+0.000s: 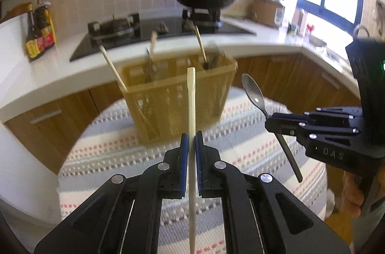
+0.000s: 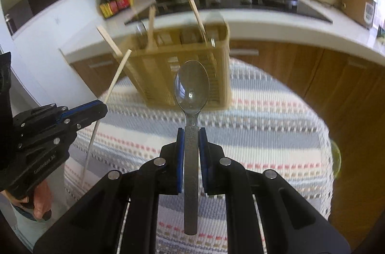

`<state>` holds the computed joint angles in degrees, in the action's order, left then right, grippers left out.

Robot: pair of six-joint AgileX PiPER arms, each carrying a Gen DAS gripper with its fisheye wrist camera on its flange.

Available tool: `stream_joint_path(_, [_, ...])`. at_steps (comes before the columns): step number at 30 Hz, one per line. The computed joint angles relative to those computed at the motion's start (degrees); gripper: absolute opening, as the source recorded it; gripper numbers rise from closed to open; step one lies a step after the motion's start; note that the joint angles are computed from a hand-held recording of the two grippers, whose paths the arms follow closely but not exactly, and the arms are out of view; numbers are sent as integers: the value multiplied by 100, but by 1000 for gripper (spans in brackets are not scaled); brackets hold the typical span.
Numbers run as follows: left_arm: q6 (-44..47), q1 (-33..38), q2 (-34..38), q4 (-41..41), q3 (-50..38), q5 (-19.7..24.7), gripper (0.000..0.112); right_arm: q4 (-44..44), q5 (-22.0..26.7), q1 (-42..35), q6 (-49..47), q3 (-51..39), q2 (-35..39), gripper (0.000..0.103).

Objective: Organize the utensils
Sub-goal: 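Carry the chopstick and dark spoon over the yellow holder and release both into it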

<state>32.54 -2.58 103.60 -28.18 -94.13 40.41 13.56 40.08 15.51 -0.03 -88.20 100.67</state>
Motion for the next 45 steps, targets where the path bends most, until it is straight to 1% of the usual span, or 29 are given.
stream_joint_path(2, [59,106,1,-230,-175,-7,4,-156,-137,-2,49,-138,55,10])
stream_joint_path(5, [110,274,-14,-646,-504,-33,4,-109,-176,-55,-32,-365,-74,10])
stream_joint_path(10, [231,423,42,-1158,-1007,-125,4,41,-330,-179,-213,-942,166,10])
stream_joint_path(14, [441,445,205,-1629,-1365,-393,4,311,-531,-300,-461,-1378,373,10])
stream_joint_path(18, [772,501,569,-2313,-1794,-683,4,778,-690,-456,-863,-1928,768,10])
stream_joint_path(20, [867,512,747,-2504,-1977,-792,4,835,-864,-476,-929,-2140,940,10])
stream_joint_path(23, [834,416,1145,-2508,-2356,-1151,4,1080,-1109,-535,-1153,-2449,1250,10])
stream_joint_path(25, [899,401,1373,-2580,-2554,-1290,4,1311,-1275,-585,-1332,-2602,1451,10])
stream_joint_path(28, [1158,288,1585,-2763,-2563,-1802,4,1667,-1510,-646,-1639,-2783,1745,10])
stream_joint_path(31, [1335,212,1767,-2892,-2621,-2148,4,1894,-1819,-654,-1844,-2821,1938,10])
stream_joint_path(33, [1509,143,1856,-3005,-2616,-2371,4,1854,-2082,-621,-1805,-2819,2056,10])
stream_joint_path(37, [1478,36,2018,-2748,-2714,-2624,4,2400,-2269,-631,-2260,-2923,2319,10])
stream_joint_path(39, [1660,-2,2062,-2842,-2698,-2754,4,2764,-2297,-638,-2615,-2979,2442,10])
stream_joint_path(42, [2045,-74,2085,-3103,-2601,-2977,4,2901,-2325,-626,-2796,-3111,2624,10])
stream_joint_path(44, [2035,-107,2123,-3064,-2586,-3040,4,2892,-2416,-604,-2850,-3090,2662,10])
stream_joint_path(45, [1890,-102,2163,-2922,-2635,-2994,5,3020,-2417,-610,-2987,-3058,2665,10])
